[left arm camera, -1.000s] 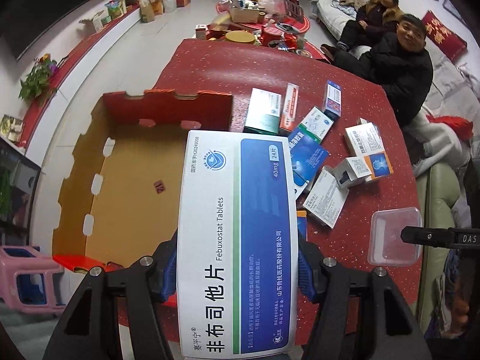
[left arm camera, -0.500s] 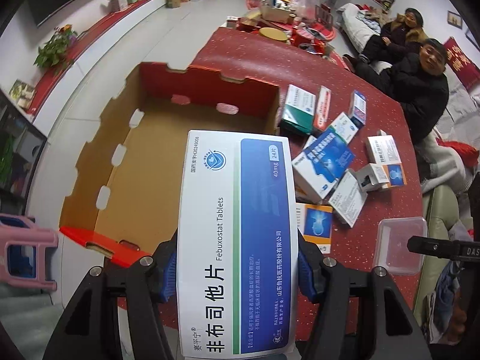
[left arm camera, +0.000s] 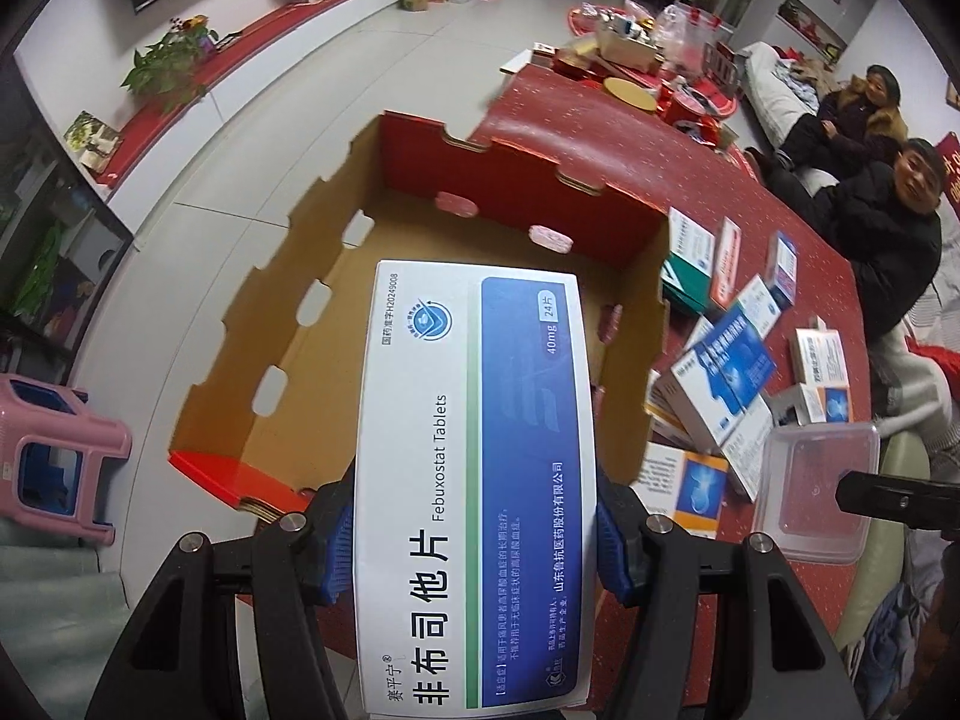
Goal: Organize objects
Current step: 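Carry both held items over the cardboard box with both tools, then open both tools to drop the Febuxostat box and plastic case into the cardboard box, then grasp the orange-white Suhuang box with the left tool while the right tool grasps a white box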
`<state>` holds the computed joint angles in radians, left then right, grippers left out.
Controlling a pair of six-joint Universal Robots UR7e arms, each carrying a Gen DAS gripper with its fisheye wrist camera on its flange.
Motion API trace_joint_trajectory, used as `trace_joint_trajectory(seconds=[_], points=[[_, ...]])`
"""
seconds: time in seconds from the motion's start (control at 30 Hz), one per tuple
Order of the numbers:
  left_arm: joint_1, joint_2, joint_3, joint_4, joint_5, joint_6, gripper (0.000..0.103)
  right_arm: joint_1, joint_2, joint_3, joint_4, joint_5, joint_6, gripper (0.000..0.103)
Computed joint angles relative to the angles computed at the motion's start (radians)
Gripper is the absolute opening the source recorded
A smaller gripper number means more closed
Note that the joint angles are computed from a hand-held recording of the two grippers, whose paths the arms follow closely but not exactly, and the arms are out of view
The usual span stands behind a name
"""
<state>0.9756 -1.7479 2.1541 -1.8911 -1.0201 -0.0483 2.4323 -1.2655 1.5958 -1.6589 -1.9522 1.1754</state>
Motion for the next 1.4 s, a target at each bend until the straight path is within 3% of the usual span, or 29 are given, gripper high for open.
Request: trace_joint_trajectory(seconds=[0.17, 0.43, 0.63, 0.77, 0.83, 0.9, 0.97, 1.07, 1.2, 1.3, 1.4], points=[[0.013, 0.015, -0.009, -0.002, 0.015, -0.015, 0.066, -0.013, 0.076, -0.054, -0.033, 0.027, -0.085, 0.08], [0.048, 0.043, -0.013, -0.056, 0.014, 0.012, 0.066, -0.055, 0.134, -0.092, -0.065, 0.05, -0.132, 0.08], [0.093, 0.15, -0.044, -0.13, 0.071, 0.029, 0.066, -0.107, 0.248, -0.188, -0.116, 0.039, -0.242, 0.08], [0.123, 0.209, -0.06, -0.128, 0.073, 0.034, 0.067, -0.15, 0.28, -0.192, -0.143, 0.075, -0.255, 0.081], [0.131, 0.228, -0.062, -0.112, 0.078, 0.019, 0.074, -0.162, 0.275, -0.181, -0.138, 0.081, -0.238, 0.081], [0.124, 0.226, -0.039, -0.142, 0.101, 0.03, 0.102, -0.16, 0.258, -0.167, -0.144, 0.059, -0.234, 0.084], [0.122, 0.212, -0.015, -0.198, 0.097, 0.056, 0.103, -0.154, 0.238, -0.156, -0.141, 0.036, -0.236, 0.089], [0.135, 0.209, -0.028, -0.174, 0.039, 0.037, 0.103, -0.151, 0.191, -0.125, -0.113, 0.021, -0.234, 0.091], [0.092, 0.158, -0.004, -0.174, -0.001, 0.048, 0.103, -0.135, 0.061, -0.012, -0.053, -0.013, -0.139, 0.095], [0.016, 0.111, 0.036, -0.141, -0.064, 0.159, 0.103, -0.136, -0.071, 0.097, 0.027, -0.029, 0.032, 0.095], [-0.068, 0.097, 0.073, -0.045, -0.14, 0.241, 0.103, -0.13, -0.166, 0.135, 0.19, -0.097, 0.171, 0.095]])
